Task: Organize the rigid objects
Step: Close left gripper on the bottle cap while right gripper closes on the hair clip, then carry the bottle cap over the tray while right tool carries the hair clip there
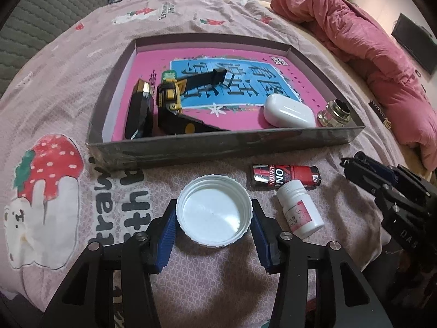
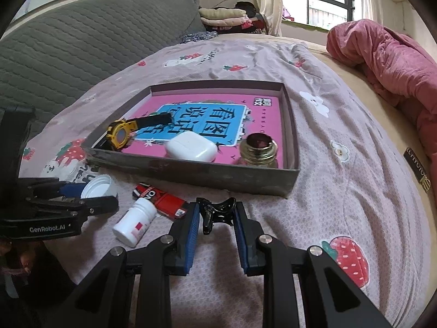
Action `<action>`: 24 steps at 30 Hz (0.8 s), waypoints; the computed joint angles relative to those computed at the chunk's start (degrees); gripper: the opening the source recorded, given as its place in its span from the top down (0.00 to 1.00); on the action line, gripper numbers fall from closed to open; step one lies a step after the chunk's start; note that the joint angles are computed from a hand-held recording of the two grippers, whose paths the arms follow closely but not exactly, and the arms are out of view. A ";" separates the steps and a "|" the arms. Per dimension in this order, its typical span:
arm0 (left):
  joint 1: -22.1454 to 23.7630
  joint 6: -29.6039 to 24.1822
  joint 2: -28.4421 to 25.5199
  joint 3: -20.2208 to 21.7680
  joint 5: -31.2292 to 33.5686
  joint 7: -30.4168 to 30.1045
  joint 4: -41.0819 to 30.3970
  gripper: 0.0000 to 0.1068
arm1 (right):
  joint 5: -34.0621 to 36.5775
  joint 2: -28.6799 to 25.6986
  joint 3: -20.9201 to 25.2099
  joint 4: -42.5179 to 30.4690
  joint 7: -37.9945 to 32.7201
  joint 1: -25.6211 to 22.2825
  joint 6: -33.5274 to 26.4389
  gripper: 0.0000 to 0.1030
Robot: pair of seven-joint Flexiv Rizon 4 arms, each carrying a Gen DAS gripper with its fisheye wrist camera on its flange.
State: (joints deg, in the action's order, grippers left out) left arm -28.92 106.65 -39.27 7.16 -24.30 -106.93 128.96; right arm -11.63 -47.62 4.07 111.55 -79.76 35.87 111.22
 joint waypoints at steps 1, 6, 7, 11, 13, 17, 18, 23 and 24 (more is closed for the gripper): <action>-0.66 0.07 0.19 0.56 -0.17 0.08 0.08 0.52 | -0.06 0.07 0.15 0.11 -0.05 -0.05 0.05 0.75; -3.75 -0.15 0.99 3.00 -1.50 0.85 0.24 0.52 | -0.24 0.64 0.81 0.72 -0.40 -0.25 0.99 0.75; -3.89 -0.04 1.16 3.06 -1.63 0.93 0.31 0.52 | -0.33 0.77 1.02 0.85 -0.46 -0.40 1.13 0.75; -6.14 0.08 1.68 4.68 -3.04 1.57 0.28 0.52 | -0.37 1.54 1.59 1.42 -0.63 -0.57 1.95 0.75; -6.71 0.07 1.95 5.12 -3.64 2.00 0.13 0.52 | -0.35 1.91 1.75 1.59 -0.62 -0.61 2.12 0.75; -8.04 -0.10 2.38 6.24 -4.95 2.78 -0.29 0.52 | -0.31 2.70 2.24 1.87 -0.48 -0.73 2.74 0.75; -8.30 -0.11 2.45 6.48 -5.22 2.98 -0.42 0.52 | -0.27 2.84 2.24 1.91 -0.51 -0.66 2.95 0.75; -10.22 -0.28 2.61 8.27 -6.69 4.35 -1.06 0.52 | -0.59 3.36 2.92 1.89 -0.32 -1.15 3.72 0.75; -10.73 -0.27 2.64 8.70 -7.09 4.55 -1.13 0.52 | -0.63 3.41 3.00 1.91 -0.30 -1.23 3.90 0.75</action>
